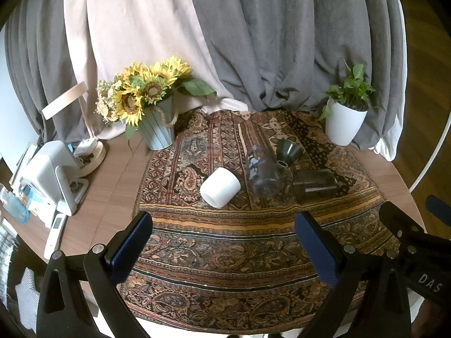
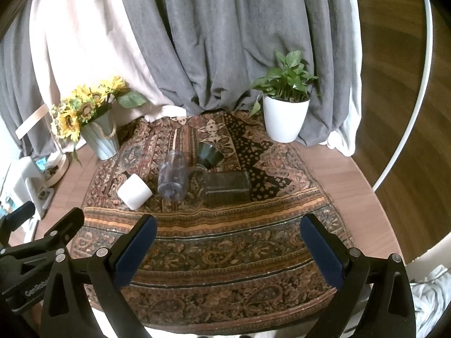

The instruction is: Flip cup upside down

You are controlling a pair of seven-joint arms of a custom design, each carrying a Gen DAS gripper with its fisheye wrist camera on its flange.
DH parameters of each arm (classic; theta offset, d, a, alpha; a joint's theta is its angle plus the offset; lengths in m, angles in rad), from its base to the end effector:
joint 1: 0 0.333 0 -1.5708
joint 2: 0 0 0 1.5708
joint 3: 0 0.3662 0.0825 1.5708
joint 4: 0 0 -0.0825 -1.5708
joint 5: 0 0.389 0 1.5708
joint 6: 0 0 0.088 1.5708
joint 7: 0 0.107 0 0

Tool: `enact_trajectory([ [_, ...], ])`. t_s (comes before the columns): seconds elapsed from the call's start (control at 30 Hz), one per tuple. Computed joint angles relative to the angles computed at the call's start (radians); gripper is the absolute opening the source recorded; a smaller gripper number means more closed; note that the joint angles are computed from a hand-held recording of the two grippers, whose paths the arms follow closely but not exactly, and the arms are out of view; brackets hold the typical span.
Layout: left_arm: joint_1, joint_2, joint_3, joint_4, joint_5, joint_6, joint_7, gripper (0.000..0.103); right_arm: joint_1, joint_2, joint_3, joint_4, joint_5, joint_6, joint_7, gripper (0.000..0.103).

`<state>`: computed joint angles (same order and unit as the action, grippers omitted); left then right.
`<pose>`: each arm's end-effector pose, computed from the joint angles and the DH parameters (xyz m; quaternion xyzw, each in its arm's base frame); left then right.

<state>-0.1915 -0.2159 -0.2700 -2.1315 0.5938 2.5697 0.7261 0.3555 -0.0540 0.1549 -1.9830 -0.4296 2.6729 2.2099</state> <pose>0.4669 -0.2568 0.6156 -0.6406 0.6603 -0.2614 0.2920 0.5095 0.3023 0.6218 -0.7084 0.5885 -0.2331 0.3123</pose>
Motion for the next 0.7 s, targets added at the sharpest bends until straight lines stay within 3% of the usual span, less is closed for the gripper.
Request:
enact_trajectory([
  [0.7, -0.001, 0.002, -0.002, 0.01, 0.01, -0.019, -0.016, 0.103, 0.001, -0.001, 0.001, 0.002, -0.002, -0.003, 0.001, 0.102],
])
